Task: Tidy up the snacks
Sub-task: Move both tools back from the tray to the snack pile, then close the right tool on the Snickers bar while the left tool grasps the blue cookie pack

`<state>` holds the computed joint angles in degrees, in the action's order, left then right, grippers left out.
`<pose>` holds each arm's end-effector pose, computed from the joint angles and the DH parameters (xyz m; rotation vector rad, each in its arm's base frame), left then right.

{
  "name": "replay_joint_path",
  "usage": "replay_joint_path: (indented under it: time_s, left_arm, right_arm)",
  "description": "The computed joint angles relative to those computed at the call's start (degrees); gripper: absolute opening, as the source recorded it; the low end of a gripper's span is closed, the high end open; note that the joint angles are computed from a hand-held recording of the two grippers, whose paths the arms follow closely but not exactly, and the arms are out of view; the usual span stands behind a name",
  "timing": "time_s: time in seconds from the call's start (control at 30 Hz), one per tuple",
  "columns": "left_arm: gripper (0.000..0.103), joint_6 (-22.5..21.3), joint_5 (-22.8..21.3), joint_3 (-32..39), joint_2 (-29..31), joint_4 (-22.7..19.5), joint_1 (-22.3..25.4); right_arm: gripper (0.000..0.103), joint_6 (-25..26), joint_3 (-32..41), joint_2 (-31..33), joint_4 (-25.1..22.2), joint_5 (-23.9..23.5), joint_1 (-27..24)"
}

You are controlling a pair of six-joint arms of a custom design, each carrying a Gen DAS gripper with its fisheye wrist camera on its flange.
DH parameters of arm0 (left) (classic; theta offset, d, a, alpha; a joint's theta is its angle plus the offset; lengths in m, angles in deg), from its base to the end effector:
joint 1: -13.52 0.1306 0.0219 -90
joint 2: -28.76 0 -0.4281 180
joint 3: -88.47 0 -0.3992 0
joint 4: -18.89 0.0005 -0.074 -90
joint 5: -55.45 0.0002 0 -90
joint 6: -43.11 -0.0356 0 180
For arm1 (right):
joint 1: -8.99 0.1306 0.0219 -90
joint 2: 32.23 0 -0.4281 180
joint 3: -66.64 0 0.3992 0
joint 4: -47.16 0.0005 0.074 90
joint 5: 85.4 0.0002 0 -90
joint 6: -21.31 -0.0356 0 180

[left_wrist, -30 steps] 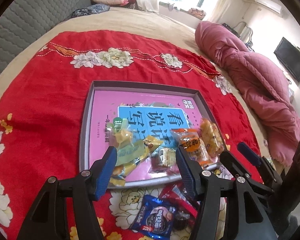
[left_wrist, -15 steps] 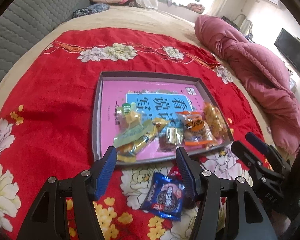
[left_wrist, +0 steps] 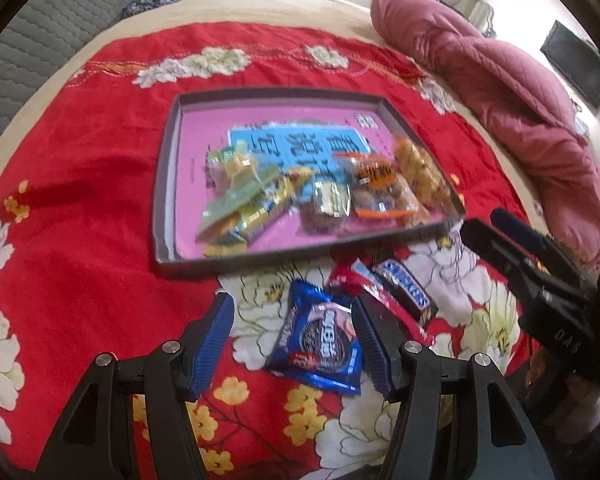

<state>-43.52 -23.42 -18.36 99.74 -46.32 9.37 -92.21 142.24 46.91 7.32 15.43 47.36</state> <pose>0.3291 -0.0313 0.4534 0.0806 2.6685 -0.3015 0.3328 0.2543 0.4514 -0.2069 2.3247 0.3271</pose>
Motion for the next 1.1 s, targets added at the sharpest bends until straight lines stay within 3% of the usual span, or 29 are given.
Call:
replay_joint_path:
  time_s: [0.5, 1.1]
  left_arm:
    - [0.063, -2.18, -0.28, -2.23, 0.23, -3.08, -3.43]
    - [0.063, -2.37, -2.33, -3.20, 1.56, -3.06, -5.77]
  right_arm:
    - [0.074, -0.10, 0.05, 1.16, -4.66, -0.77, -0.05]
    - [0.074, 0.74, 0.13, 3.33, -9.53, -2.79, -0.50]
